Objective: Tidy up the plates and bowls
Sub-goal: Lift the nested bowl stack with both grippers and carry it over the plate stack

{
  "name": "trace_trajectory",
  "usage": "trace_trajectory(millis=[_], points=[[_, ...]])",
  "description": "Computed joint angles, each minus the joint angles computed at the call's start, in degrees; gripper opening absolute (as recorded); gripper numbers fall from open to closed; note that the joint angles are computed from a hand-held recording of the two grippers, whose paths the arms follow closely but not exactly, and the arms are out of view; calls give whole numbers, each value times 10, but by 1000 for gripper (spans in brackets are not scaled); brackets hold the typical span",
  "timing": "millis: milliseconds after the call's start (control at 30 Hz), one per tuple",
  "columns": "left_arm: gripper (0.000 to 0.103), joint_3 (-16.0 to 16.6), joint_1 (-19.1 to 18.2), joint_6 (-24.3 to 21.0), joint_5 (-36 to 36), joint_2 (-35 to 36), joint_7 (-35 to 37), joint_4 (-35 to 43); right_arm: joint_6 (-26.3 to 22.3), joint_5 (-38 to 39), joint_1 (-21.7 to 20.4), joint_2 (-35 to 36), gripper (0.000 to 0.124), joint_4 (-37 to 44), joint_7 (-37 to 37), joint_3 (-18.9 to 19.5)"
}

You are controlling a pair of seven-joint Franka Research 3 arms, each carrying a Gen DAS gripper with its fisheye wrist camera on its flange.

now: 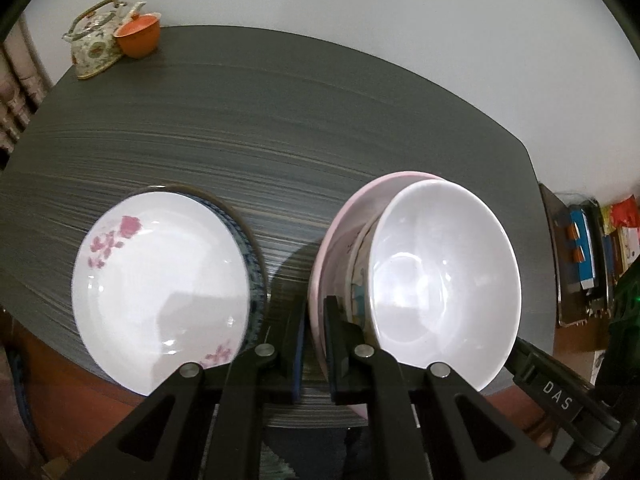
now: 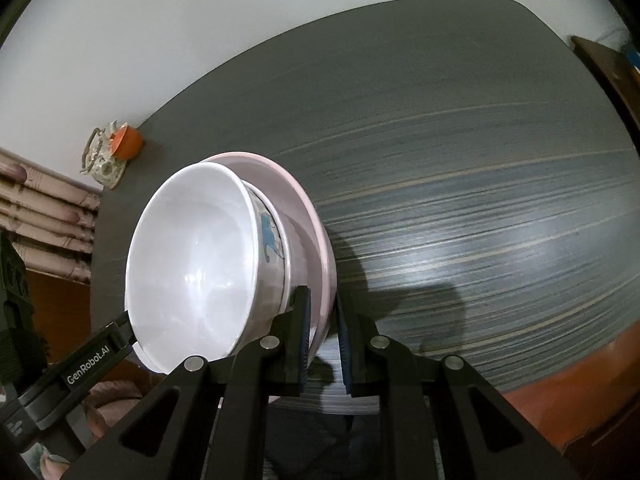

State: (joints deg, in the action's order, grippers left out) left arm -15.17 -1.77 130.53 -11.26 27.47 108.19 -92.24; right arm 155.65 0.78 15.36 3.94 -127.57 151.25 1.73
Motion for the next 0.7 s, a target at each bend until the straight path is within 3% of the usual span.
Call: trace_trajectory(millis=[700], points=[[7,29,49,-12,9,22,-34,69,-80,32,32,110,15,197,-102,1]])
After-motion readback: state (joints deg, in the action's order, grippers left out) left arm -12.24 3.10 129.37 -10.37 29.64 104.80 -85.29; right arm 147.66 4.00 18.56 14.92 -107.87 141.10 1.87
